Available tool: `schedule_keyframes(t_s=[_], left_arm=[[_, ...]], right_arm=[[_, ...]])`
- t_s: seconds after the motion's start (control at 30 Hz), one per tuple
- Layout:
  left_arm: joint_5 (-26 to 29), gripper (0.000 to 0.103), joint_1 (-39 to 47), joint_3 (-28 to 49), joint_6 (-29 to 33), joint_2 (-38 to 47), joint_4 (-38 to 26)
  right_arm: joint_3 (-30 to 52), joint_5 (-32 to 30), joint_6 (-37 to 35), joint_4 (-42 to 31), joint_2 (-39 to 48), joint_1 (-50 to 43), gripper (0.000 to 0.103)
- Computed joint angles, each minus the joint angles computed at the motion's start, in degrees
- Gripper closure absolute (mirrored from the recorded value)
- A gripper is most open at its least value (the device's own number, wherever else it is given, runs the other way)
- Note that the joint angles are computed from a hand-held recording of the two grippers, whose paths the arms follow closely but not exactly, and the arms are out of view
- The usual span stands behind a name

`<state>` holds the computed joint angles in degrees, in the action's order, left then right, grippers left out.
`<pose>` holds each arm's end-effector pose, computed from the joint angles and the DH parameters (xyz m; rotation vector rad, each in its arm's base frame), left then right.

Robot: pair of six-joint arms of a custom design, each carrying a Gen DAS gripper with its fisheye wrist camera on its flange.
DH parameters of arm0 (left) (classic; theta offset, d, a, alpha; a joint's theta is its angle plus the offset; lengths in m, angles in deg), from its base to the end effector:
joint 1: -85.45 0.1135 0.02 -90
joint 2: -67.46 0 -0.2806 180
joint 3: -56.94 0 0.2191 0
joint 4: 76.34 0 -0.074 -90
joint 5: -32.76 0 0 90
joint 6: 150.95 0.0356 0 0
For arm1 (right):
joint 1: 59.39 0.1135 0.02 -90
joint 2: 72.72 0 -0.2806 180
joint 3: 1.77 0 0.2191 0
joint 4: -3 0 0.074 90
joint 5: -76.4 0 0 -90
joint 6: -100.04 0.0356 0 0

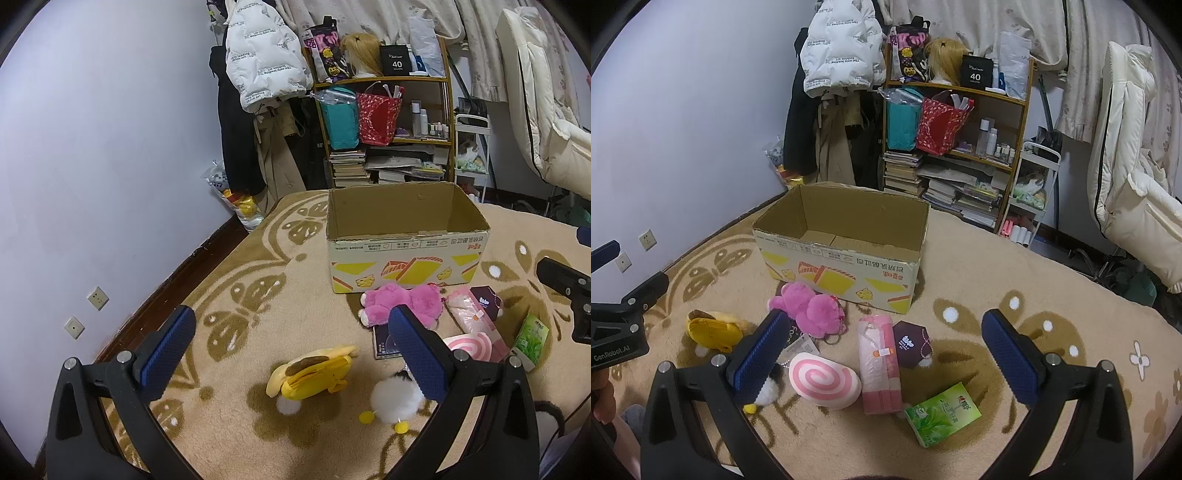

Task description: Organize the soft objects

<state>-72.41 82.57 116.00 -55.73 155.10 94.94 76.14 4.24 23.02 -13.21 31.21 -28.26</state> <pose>0.2872 -0.0051 0.2234 0.0107 2.2135 0.3164 0.3175 0.1790 0.2172 -0.2014 2.2565 0.0470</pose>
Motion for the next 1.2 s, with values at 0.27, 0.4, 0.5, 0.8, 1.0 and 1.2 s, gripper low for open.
schedule_keyframes(t_s=[0.27,0.4,0.5,0.8,1.0,1.2], left_arm=[[0.5,0.000,0.4,0.4,0.1,0.0,-0.7],[0.3,0.000,0.3,0.4,0.1,0.2,-0.6],[0.4,0.000,0.3,0.3,0.2,0.2,-0.6],[0.2,0.000,0.2,0.5,0.3,0.7,-0.4],[0.2,0.000,0.1,0.3,0.8,0.8,-0.1],[0.4,0.000,0.1,0.3,0.7,0.8,-0.1]], right_arm=[[-0.9,-0.1,-0.1,0.7,0.4,-0.1,0.000],[-1.2,-0.3,-0.4,1.2,0.8,-0.3,0.000],[-1.1,-0.2,-0.4,1.2,0.9,-0.3,0.000],[-1.0,-0.2,-0.4,1.0,0.9,-0.3,0.000],[-0.8,-0.1,-0.4,0.8,0.9,-0.3,0.000],[-0.8,0.0,-0.4,0.8,1.0,-0.2,0.000]])
